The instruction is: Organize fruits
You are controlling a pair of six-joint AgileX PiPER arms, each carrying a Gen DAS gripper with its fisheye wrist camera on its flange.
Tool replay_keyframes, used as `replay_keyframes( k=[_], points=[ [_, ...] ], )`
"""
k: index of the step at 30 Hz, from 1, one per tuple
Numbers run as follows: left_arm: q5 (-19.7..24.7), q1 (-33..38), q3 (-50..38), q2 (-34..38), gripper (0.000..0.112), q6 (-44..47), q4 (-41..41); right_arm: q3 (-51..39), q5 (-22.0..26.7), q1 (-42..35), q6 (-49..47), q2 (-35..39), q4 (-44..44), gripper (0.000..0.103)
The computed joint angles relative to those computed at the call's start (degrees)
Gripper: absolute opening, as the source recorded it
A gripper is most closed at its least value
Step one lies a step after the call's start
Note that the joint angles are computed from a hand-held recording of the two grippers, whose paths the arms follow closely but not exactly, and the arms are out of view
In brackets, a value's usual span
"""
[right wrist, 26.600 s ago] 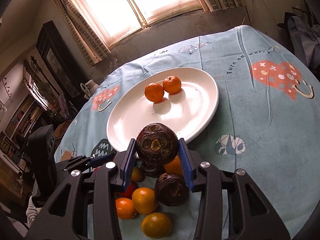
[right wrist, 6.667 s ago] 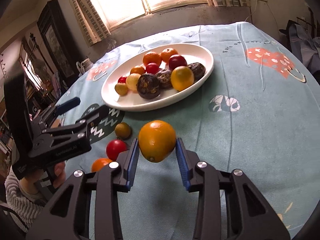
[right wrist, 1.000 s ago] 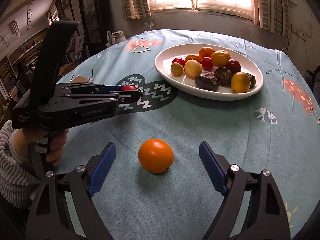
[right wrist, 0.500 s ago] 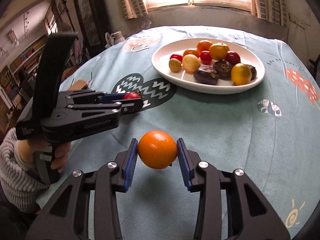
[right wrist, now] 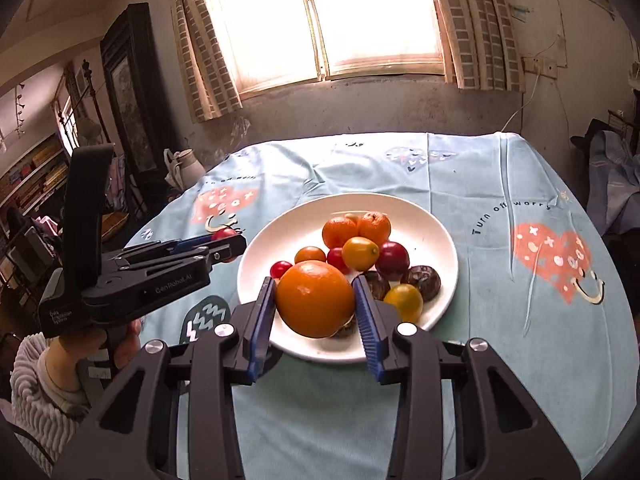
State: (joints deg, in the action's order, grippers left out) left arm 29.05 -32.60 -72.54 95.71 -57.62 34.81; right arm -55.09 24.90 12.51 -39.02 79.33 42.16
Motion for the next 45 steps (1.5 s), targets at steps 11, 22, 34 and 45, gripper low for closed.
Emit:
replay_keyframes(
  k=[11, 22, 34, 45],
  points=[
    [-1.8, 2.63, -5.82, 9.43, 0.067, -0.5, 1.86, -4.73, -6.17, 1.59, -6.83, 14.15, 9.54, 0.064],
    [6.49, -8.74, 10.26, -2.76, 0.095, -31.3, 29.69, 12.58, -7.08, -3.08, -39.3, -4.79, 41.65, 0.075],
    [21.54, -26.01, 23.49, -9.54, 0.101, -48.46, 35.62, 23.12, -3.88, -11.27, -23.15, -12.09, 29.74, 0.092],
    [22.86, -26.04, 22.08, -8.7, 0.101, -46.4, 33.39, 23.34, -14.49, -2.69, -1.55, -11.56, 6.37, 0.092]
  ],
)
